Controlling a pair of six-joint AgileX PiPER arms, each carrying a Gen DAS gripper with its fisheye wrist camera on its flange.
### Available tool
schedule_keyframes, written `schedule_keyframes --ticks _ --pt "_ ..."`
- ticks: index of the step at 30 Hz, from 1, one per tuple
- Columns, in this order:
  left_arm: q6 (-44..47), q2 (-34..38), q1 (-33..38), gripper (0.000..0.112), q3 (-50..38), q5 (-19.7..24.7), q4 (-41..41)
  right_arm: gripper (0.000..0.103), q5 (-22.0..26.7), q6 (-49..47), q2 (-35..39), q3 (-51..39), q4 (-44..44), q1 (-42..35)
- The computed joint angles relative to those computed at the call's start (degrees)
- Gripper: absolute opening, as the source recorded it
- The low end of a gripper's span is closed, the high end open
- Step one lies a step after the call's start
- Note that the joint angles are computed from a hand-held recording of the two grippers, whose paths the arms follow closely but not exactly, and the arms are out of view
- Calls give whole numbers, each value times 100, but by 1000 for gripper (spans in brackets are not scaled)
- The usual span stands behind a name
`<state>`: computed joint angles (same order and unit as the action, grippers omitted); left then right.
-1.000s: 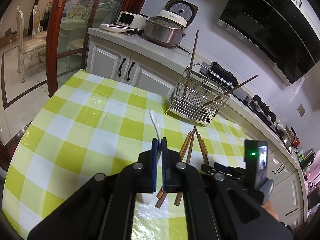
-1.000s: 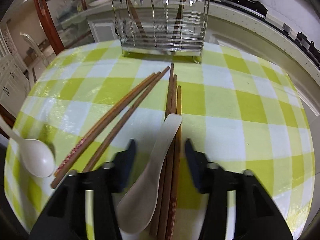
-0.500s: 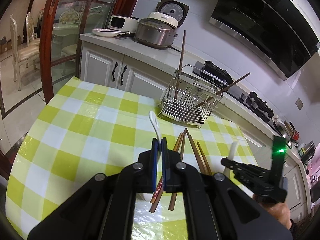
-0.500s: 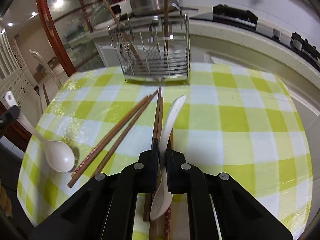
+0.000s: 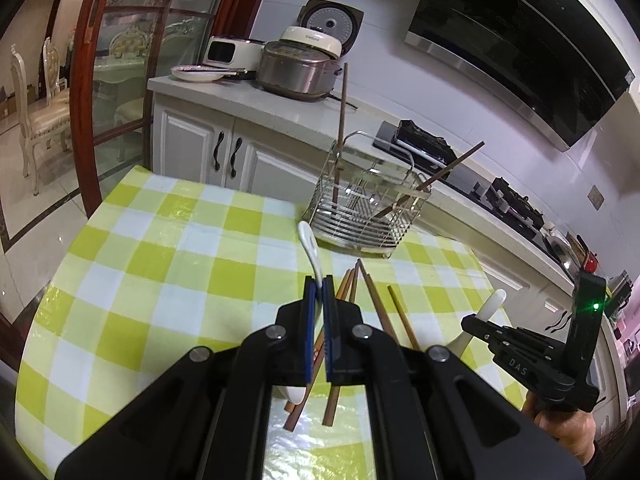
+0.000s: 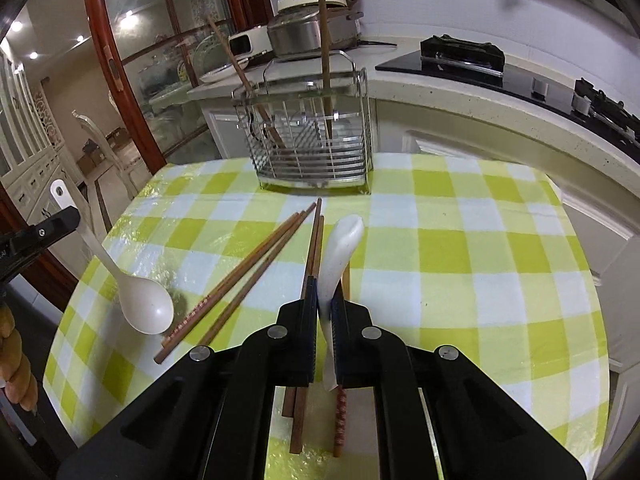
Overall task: Organize utensils
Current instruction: 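Lift both white spoons up and carry them over the wire rack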
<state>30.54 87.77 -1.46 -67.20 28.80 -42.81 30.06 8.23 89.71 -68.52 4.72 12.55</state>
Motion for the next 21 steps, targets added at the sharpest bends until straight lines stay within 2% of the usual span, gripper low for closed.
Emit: schedule_keyframes --ticks 4,9,16,21 --pt "-194 183 -77 4 -387 71 197 8 240 -202 28 -440 123 -79" --pt "-477 432 -236 4 -1053 177 512 8 533 -69 197 -1258 -201 -168" --pt "-1098 955 -446 4 -2297 377 1133 8 994 -58 788 -2735 -487 -429" --pt "-1572 1352 -632 4 -3267 579 1647 8 1429 -350 1346 -3947 -325 -702"
